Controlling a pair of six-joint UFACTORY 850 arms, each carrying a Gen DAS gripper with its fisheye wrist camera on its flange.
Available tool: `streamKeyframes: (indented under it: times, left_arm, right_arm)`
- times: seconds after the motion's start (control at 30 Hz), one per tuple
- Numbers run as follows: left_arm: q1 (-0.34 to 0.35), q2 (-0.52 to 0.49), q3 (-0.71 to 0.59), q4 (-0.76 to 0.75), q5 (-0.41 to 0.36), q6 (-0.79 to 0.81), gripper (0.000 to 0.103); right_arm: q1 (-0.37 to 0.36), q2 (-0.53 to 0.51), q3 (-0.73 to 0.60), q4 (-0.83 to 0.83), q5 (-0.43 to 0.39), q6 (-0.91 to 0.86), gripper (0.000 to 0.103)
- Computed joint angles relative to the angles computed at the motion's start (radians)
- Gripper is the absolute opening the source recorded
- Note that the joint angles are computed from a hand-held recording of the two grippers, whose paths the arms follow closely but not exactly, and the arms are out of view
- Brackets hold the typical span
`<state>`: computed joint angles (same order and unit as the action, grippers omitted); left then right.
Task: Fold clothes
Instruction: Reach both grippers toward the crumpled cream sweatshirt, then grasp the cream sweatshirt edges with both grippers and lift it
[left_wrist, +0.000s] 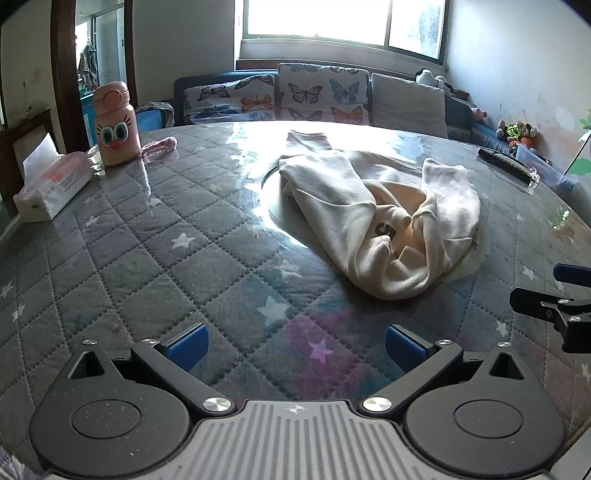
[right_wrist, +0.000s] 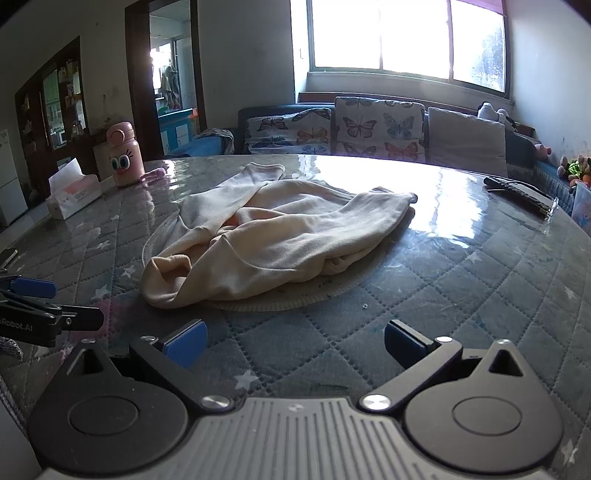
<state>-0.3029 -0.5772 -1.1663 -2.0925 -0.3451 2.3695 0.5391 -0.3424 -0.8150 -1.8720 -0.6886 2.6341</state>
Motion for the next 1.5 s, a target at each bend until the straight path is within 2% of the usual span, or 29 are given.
streamKeyframes:
  times: [0.7,0.93,1.0,1.2,1.37,1.5]
  left_arm:
    - [-0.033,-0.068,-0.147,0.153,0.044,-0.134,0.103]
    - [-0.057,-0.104,-0.241,0.196,0.028,-0.17,0.102]
    - [-0.066,-0.127,-0.283,0.254,0.029,-0.232,0.102]
    - [-0.094,-0.206,-0.413,0.446,0.032,-0.42,0.083]
    - [-0.111,-0.274,-0.505,0.666,0.029,-0.625,0.068]
    - [-0.114,-0.319,-0.564,0.836,0.014,-0.786,0.049]
  right_arm:
    - [-0.08,-0.027,-0.058,-0.028,0.067,-0.05,0.103]
    - [-0.12,-0.024,-0.081,-0.037,0.08,-0.08,0.103]
    - [-0.139,-0.026,-0.093,-0.033,0.085,-0.096,0.101]
    - [-0.208,-0.041,-0.129,-0.03,0.146,-0.093,0.09]
    - [-0.263,-0.075,-0.17,-0.011,0.201,-0.098,0.08]
    - [-0.292,-0.109,-0.204,0.023,0.228,-0.13,0.069]
